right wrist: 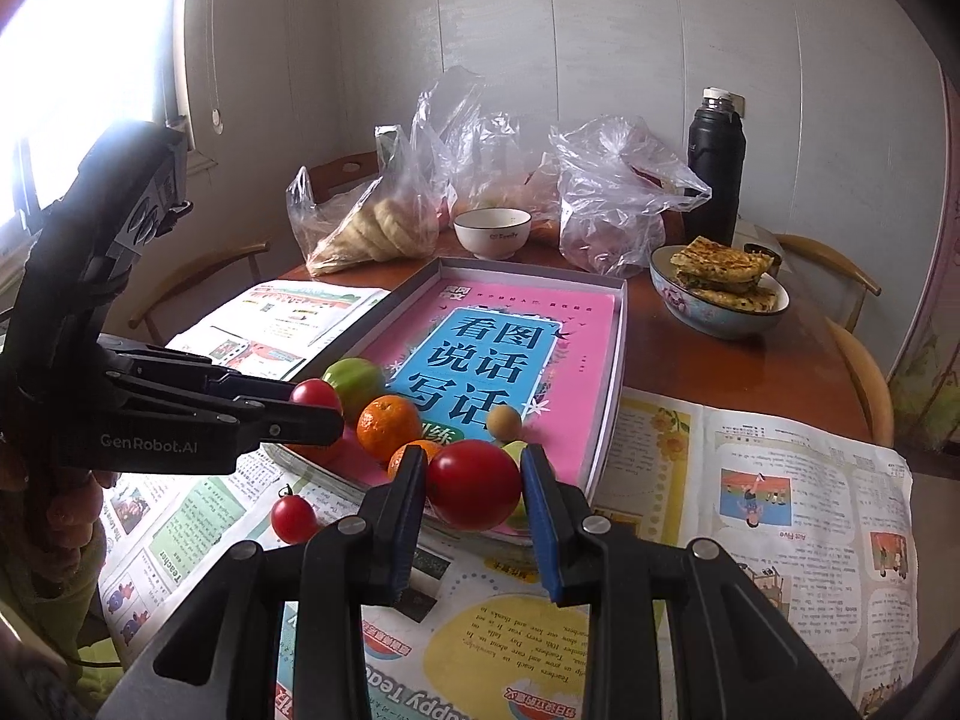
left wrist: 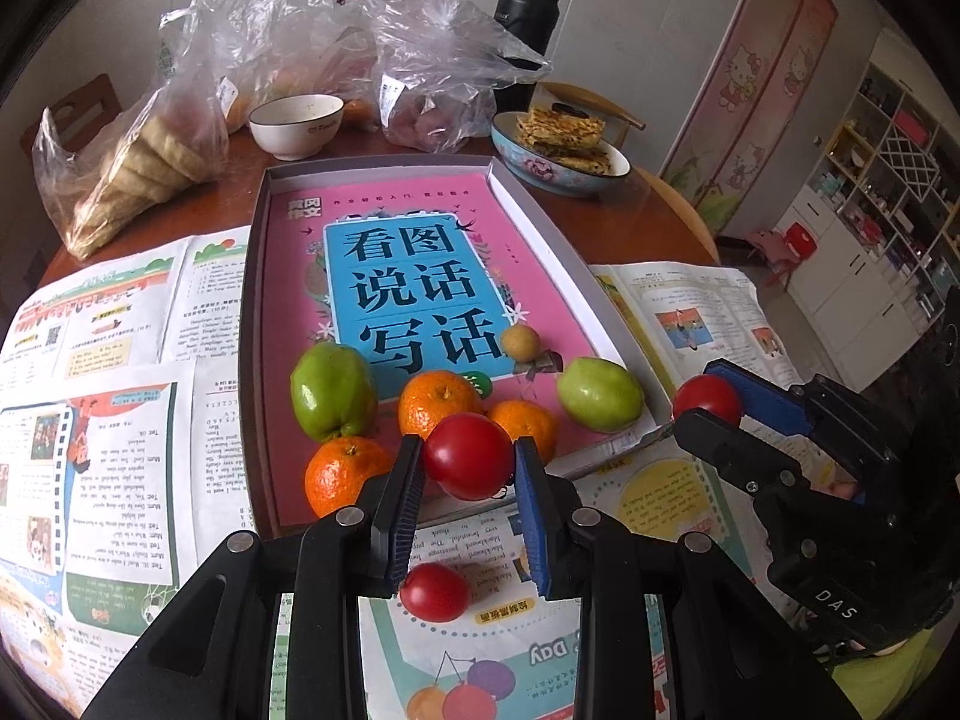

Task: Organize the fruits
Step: 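Carry both held tomatoes up over the tray rim with both tools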

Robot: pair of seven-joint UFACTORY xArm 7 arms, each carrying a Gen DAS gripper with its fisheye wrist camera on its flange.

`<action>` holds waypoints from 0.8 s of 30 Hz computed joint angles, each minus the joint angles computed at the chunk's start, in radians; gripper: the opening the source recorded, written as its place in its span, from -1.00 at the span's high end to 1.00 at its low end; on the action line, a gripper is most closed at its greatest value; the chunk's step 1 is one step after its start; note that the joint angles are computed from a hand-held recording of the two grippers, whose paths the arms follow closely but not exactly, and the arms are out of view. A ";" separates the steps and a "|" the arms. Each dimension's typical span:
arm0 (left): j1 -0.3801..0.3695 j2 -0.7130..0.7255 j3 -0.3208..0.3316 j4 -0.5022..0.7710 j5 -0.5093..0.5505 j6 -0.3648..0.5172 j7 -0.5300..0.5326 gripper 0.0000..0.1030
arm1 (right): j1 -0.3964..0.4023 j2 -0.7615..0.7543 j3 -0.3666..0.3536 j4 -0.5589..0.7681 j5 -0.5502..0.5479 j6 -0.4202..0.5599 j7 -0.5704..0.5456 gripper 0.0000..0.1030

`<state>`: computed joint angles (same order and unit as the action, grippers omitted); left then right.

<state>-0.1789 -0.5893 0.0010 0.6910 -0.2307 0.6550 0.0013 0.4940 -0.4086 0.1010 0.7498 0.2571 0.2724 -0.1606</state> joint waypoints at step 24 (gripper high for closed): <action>-0.006 0.091 -0.009 0.015 0.000 -0.042 0.019 0.41 | 0.026 0.080 -0.002 0.015 0.047 -0.037 -0.013 0.37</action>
